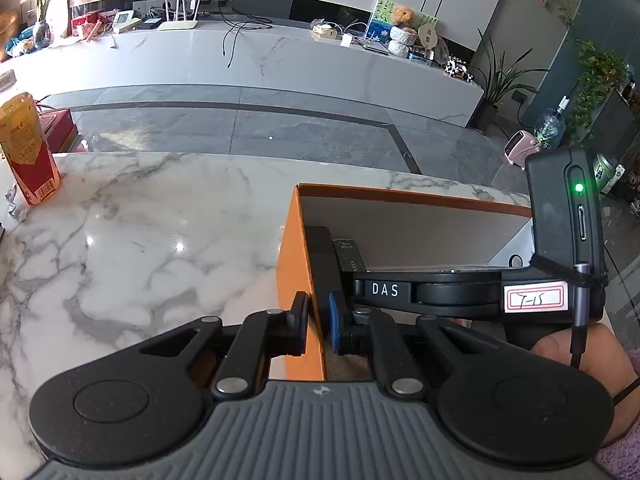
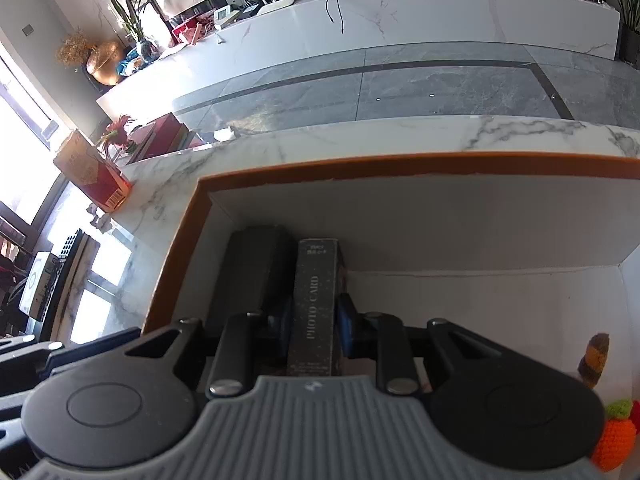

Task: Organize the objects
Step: 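Open both tools to release the two boxes and withdraw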

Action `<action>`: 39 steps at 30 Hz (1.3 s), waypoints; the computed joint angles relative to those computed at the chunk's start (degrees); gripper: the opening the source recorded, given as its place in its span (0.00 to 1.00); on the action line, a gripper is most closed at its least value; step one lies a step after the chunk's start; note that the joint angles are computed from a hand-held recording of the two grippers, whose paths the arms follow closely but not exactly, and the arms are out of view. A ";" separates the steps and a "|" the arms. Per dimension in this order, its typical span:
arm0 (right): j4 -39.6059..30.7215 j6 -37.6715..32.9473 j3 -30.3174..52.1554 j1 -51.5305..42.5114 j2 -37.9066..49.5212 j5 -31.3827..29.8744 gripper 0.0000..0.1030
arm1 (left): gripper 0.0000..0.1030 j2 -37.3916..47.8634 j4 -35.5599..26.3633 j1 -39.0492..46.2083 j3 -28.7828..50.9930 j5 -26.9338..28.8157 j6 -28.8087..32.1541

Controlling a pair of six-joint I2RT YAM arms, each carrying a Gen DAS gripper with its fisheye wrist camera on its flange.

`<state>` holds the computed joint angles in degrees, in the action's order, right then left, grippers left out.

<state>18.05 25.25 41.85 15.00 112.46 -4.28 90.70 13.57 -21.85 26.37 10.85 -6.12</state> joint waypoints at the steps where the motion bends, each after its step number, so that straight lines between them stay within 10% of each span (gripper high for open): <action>1: -0.08 0.07 0.00 0.01 -0.06 0.02 0.25 | 0.13 -0.02 -0.01 -0.05 -0.01 -0.06 -0.10; 28: 2.92 2.43 -9.60 -1.63 -9.03 -4.14 0.03 | 0.10 -3.21 -0.77 -1.41 -1.49 -3.00 -0.79; 39: -9.55 -2.89 -27.33 4.62 -47.96 6.83 0.08 | 0.16 -36.30 -14.45 -12.37 -11.41 -12.94 -2.18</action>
